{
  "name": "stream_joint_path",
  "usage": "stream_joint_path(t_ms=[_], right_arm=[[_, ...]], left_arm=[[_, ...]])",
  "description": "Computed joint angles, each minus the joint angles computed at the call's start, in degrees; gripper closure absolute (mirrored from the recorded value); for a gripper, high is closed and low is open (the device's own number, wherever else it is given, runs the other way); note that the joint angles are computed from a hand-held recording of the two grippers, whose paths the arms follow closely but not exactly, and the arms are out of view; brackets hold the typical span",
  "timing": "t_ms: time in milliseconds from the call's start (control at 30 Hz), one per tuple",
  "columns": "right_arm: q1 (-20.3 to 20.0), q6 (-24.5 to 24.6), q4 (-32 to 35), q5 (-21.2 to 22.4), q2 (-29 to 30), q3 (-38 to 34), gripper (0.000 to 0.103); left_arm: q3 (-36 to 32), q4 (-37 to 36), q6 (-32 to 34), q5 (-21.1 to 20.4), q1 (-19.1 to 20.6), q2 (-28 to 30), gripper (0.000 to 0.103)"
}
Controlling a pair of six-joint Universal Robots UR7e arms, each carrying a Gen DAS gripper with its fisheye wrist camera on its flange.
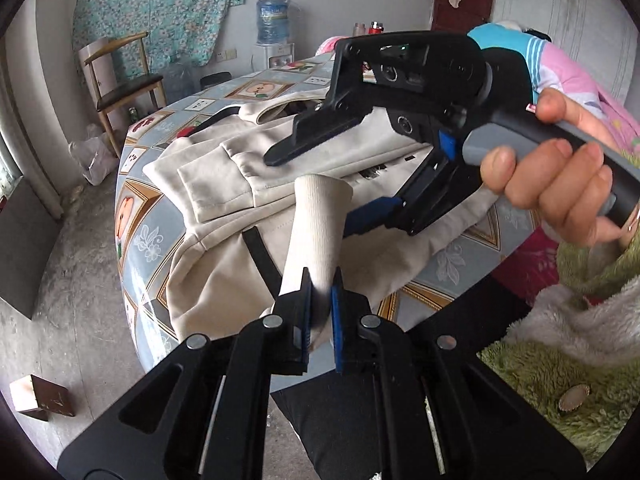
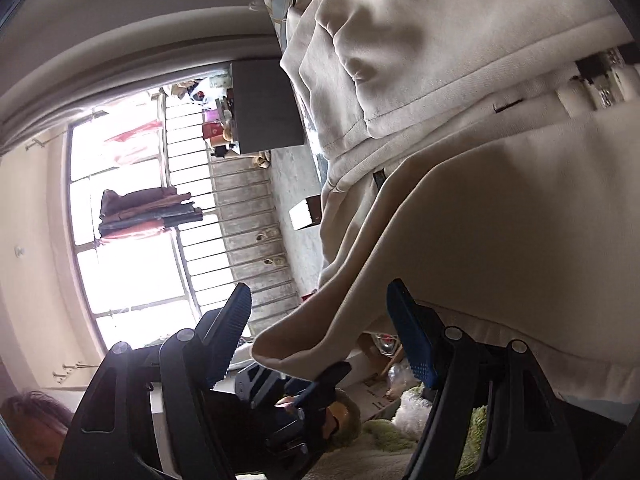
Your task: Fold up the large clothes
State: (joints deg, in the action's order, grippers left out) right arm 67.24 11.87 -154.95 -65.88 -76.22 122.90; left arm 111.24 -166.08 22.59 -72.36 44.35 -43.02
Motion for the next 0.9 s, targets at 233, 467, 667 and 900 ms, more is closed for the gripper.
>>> stream_joint_path(t_ms=[233,467,667,900], right_arm=[[2.00,-0.05,-0.60,-6.27,1.70,-0.76,0.072],[1.78,-1.31,-3.15,-6.29,0.93,0.88,0.093],[2.13,-1.73,-3.04,-5.64,1.02,0.74,0.093],[2.98,-3.18,-2.53,-7.15,-0.03,0.73,0.093]], left_arm=[[1.29,-0.26,0.20,-0.17,-0.16,-0.74,0.095],[1.85,-4.24,-1.82,1.54,-0.23,0.04,0.053],[-0.10,-5.58,0.62,3.06,-0.31,3.77,0.053],[-2.24,-6.89,-0.42,2.36,0.30,6.26,0.078]])
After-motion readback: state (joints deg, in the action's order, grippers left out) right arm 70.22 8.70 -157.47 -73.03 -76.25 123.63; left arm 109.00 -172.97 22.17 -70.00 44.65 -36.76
